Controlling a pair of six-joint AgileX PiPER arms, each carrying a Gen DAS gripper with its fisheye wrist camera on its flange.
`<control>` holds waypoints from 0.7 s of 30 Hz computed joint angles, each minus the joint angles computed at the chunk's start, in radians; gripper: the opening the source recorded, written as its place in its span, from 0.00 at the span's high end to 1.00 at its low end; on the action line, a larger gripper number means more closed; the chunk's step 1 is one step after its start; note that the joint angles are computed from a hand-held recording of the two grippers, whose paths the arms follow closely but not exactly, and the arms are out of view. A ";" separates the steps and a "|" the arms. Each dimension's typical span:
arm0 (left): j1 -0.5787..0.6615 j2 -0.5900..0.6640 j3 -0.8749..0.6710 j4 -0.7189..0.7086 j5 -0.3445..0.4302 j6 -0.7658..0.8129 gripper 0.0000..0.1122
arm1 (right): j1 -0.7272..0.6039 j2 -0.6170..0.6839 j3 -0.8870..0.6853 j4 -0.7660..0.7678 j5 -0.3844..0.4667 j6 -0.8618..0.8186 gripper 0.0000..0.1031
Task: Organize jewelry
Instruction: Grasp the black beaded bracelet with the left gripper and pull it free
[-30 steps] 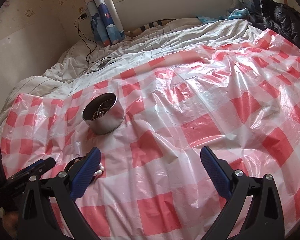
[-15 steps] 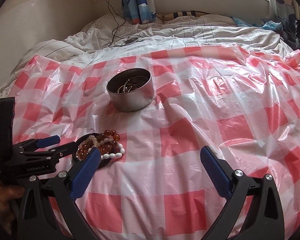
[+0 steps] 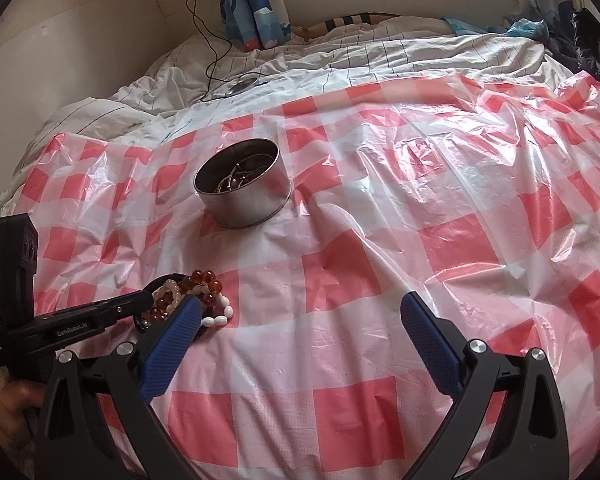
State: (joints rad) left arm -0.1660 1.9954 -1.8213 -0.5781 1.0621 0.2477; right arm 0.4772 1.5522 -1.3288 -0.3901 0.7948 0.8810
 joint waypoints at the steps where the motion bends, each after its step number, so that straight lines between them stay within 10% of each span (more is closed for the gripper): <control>1: 0.021 -0.011 0.019 -0.068 -0.006 0.039 0.92 | -0.003 -0.002 0.003 0.002 -0.002 0.000 0.07; 12: 0.117 -0.036 0.107 -0.557 0.086 0.331 1.00 | -0.004 -0.008 0.009 -0.003 -0.004 0.018 0.07; 21: -0.058 -0.001 -0.006 -0.176 0.073 0.152 0.98 | -0.028 -0.008 0.010 0.040 -0.007 -0.011 0.07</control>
